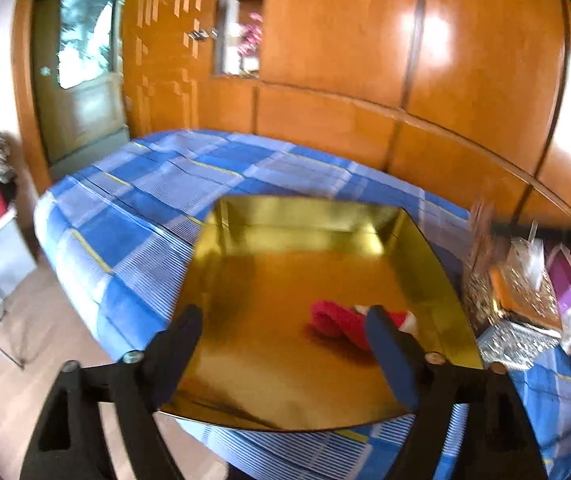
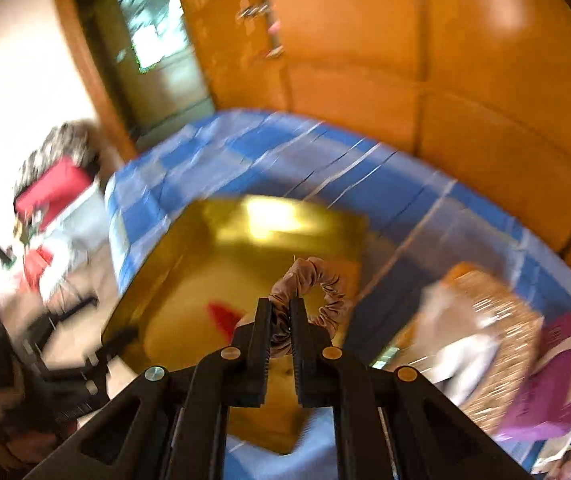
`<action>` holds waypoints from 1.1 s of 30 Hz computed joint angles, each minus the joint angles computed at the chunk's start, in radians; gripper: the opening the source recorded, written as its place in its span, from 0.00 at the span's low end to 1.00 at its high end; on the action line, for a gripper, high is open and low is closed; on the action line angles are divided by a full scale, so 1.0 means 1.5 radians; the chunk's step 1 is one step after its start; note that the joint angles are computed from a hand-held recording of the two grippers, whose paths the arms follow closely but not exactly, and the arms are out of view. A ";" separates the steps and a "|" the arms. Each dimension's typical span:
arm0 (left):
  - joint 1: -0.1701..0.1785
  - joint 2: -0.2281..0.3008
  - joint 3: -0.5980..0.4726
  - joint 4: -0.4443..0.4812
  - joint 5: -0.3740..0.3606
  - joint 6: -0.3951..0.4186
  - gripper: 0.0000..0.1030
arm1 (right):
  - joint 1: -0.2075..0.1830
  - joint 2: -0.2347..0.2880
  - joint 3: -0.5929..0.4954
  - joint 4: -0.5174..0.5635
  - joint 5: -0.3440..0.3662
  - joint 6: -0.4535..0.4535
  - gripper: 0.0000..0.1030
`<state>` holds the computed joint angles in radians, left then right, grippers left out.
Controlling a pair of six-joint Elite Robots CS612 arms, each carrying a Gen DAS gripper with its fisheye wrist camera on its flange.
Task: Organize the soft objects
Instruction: 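Lower the brown scrunchie into the gold tray and open the right tool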
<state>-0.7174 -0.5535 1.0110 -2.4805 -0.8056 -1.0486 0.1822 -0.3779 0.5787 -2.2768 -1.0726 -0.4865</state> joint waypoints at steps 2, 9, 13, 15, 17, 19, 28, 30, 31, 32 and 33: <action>-0.002 -0.004 0.005 -0.003 0.019 -0.001 0.86 | 0.011 -0.015 0.045 -0.015 -0.035 -0.029 0.09; -0.008 -0.004 0.000 0.014 0.060 0.018 0.89 | 0.021 -0.030 0.108 -0.043 -0.087 -0.035 0.35; -0.011 -0.001 -0.008 0.025 0.065 0.024 0.89 | 0.016 -0.040 0.134 -0.078 -0.077 -0.008 0.39; -0.013 0.000 -0.010 0.023 0.065 0.028 0.89 | 0.014 -0.049 0.152 -0.107 -0.076 0.002 0.39; -0.014 0.002 -0.013 0.022 0.065 0.035 0.89 | 0.011 -0.056 0.169 -0.138 -0.077 0.015 0.39; -0.015 0.004 -0.016 0.021 0.067 0.043 0.89 | 0.008 -0.063 0.184 -0.166 -0.078 0.026 0.39; -0.021 0.008 -0.023 0.009 0.075 0.065 0.89 | -0.005 -0.095 0.251 -0.295 -0.092 0.061 0.39; -0.022 0.008 -0.024 0.006 0.074 0.067 0.89 | -0.008 -0.100 0.259 -0.312 -0.093 0.067 0.39; -0.023 0.009 -0.025 0.004 0.076 0.071 0.89 | -0.010 -0.102 0.263 -0.321 -0.094 0.069 0.39; -0.023 0.009 -0.026 0.004 0.078 0.073 0.89 | -0.012 -0.104 0.267 -0.331 -0.095 0.072 0.39; -0.024 0.009 -0.026 0.001 0.079 0.077 0.89 | -0.015 -0.107 0.271 -0.341 -0.096 0.076 0.39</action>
